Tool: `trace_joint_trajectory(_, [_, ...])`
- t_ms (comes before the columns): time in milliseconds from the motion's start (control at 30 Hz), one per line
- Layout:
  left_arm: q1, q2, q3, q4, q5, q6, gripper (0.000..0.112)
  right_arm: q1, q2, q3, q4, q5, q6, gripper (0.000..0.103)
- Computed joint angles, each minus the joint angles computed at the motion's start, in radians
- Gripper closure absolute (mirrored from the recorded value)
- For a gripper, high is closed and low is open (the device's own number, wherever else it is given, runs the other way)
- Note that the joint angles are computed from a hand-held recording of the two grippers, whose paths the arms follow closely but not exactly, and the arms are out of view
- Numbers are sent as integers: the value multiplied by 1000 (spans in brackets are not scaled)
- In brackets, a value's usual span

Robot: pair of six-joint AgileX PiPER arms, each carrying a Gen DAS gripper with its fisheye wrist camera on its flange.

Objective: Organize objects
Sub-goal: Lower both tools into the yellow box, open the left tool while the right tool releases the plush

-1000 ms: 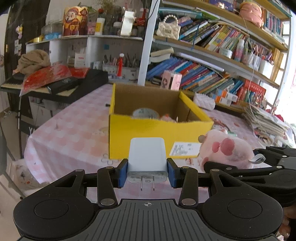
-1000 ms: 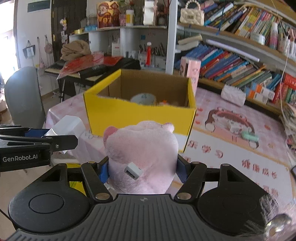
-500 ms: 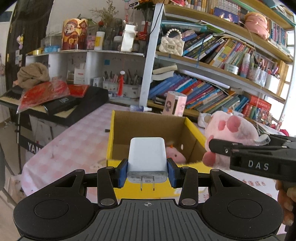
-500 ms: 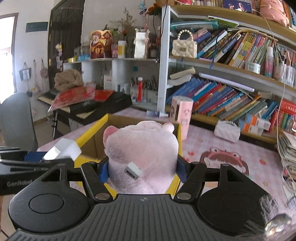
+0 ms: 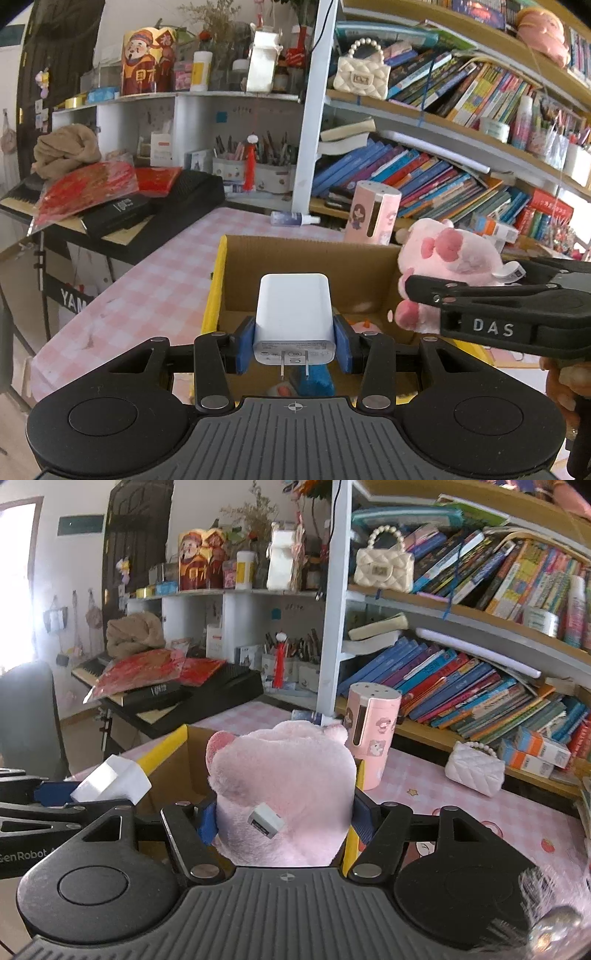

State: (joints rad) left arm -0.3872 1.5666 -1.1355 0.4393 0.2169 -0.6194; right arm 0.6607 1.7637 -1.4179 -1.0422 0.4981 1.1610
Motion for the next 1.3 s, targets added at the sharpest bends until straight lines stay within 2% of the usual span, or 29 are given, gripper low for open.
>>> trace_joint_trajectory(233, [-24,107,-118,13,77,3,71,-69,99,-96,176,-63,-257,38])
trace_joint_trajectory(467, [-42,181,-210,16,156,16,71,-124,206,-251,490,-27,-693,38])
trace_joint_trajectory(633, [-55,219,-252,25,193,14,71,-151,244,-297,628,-7,-865,38])
trace_joint_trajectory(833, [-63,255,-290,46,233,-6,71,-180,283,-349,744,33,-1002,38])
trace_joint_trajectory(1000, [-66,293,-336,43,292,7,71,-190,319,-420,851,105,-1137,38])
trace_joint_trajectory(1133, [-67,300,-340,59,302,-8,71,-187,344,-470,870,161,-1187,38])
trace_joint_trajectory(1300, [-73,313,-358,78,316,-28,71,-184,356,-483,849,162,-1222,38])
